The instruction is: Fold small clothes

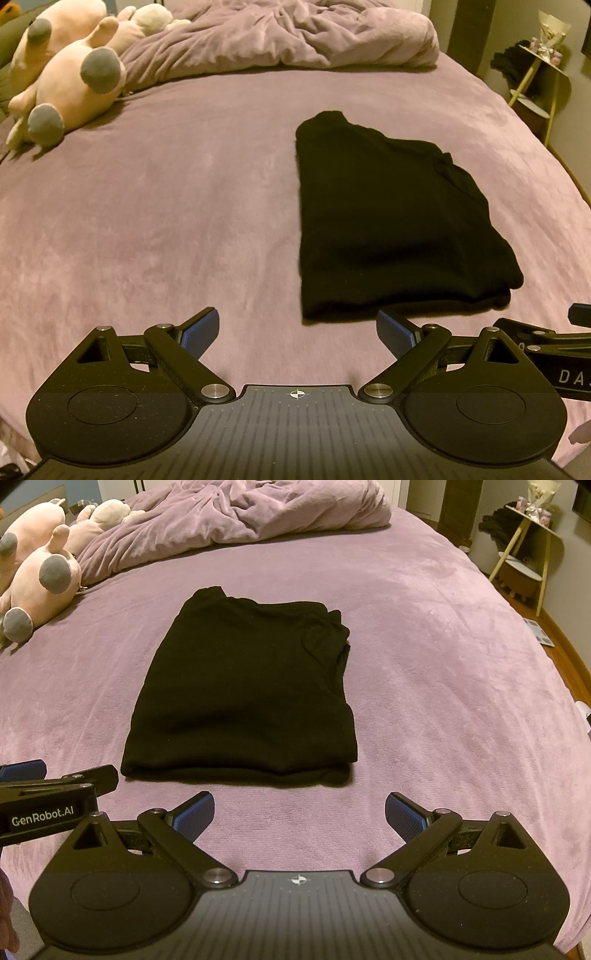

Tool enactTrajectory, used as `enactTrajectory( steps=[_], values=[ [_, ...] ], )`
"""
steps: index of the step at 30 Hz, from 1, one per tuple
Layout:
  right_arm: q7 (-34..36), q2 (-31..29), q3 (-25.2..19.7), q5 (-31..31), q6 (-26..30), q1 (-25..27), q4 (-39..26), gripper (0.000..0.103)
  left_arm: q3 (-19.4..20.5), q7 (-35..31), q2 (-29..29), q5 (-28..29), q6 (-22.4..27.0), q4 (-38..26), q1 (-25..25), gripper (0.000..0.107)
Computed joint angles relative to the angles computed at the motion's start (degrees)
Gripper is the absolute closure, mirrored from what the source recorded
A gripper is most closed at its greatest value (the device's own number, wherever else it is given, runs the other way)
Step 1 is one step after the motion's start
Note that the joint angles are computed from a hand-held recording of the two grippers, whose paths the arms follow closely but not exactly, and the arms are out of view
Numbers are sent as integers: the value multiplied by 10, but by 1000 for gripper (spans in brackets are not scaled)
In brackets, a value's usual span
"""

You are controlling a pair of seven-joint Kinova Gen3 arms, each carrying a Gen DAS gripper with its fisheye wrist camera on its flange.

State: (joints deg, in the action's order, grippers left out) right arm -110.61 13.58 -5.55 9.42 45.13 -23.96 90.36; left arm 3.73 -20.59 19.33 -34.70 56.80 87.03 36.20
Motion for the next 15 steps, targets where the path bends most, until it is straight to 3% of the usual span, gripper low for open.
enactTrajectory(
  steps=[15],
  values=[
    [-1, -3, 0, 0, 0, 0, 1, 4, 0, -2, 1, -1, 2, -2, 0, 12]
  ],
)
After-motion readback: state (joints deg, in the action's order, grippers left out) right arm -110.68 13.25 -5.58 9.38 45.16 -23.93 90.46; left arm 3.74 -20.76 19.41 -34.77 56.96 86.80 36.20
